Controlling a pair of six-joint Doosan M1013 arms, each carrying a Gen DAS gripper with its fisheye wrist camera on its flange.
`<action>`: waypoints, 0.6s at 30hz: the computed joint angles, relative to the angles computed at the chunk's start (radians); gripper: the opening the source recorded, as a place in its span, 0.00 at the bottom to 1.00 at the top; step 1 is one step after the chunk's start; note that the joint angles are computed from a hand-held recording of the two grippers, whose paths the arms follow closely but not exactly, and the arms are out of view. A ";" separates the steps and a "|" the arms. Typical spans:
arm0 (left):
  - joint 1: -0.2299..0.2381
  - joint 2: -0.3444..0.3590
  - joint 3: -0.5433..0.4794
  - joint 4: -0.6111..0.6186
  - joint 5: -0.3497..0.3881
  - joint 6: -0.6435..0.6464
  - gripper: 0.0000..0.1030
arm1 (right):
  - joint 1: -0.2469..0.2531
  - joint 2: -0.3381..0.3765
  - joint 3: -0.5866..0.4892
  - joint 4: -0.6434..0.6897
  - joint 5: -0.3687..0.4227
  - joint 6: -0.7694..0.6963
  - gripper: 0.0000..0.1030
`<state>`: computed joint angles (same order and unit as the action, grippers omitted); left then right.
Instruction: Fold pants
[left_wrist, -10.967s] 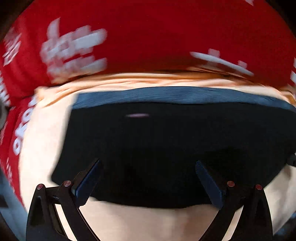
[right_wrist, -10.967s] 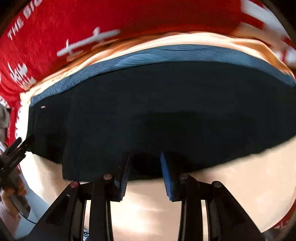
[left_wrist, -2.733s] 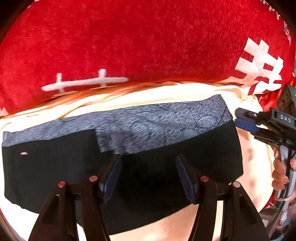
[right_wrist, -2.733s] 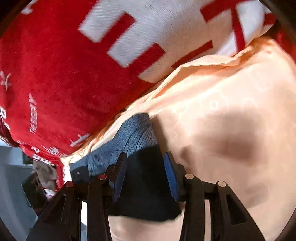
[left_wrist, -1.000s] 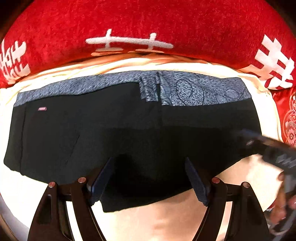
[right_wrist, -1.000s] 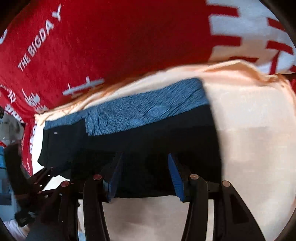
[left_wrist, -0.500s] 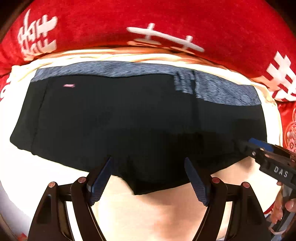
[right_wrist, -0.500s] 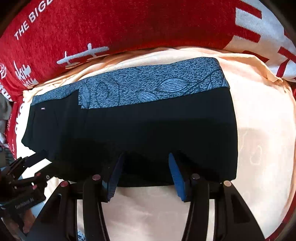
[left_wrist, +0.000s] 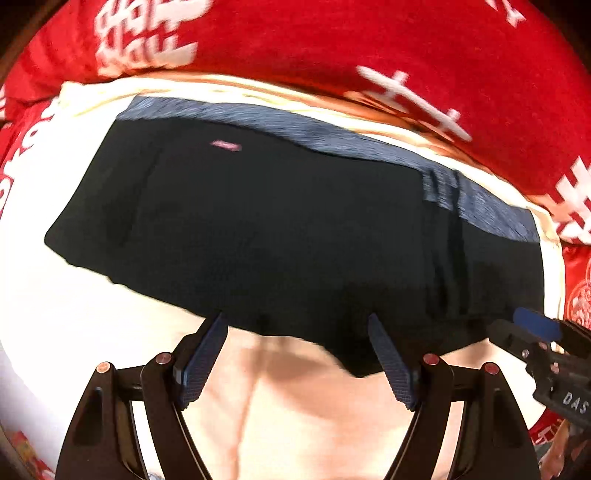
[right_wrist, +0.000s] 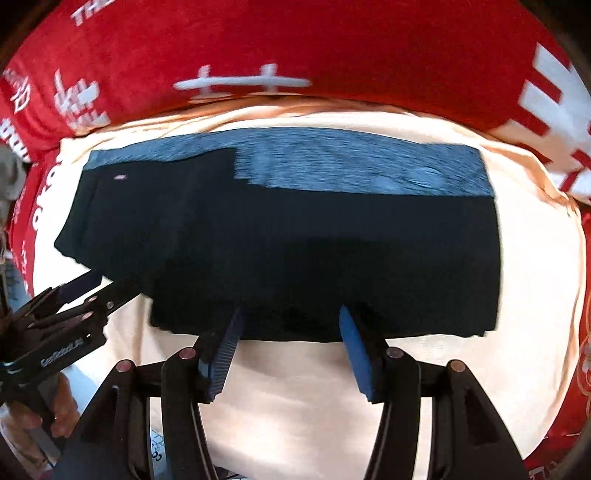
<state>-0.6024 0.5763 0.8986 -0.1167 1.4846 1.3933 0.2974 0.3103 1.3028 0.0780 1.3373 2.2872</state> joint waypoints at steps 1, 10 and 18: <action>0.010 -0.003 0.006 0.003 -0.005 -0.004 0.86 | 0.009 0.013 -0.017 -0.001 0.003 -0.002 0.58; 0.076 -0.019 0.039 0.002 -0.027 -0.032 1.00 | 0.057 0.112 -0.144 0.060 0.028 -0.063 0.58; 0.121 -0.015 0.042 -0.004 -0.026 -0.057 1.00 | 0.080 0.163 -0.220 0.116 0.065 -0.098 0.58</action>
<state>-0.4813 0.5609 0.9410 -0.1210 1.4585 1.3364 0.3777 0.4737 1.0832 0.1938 1.4019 2.1890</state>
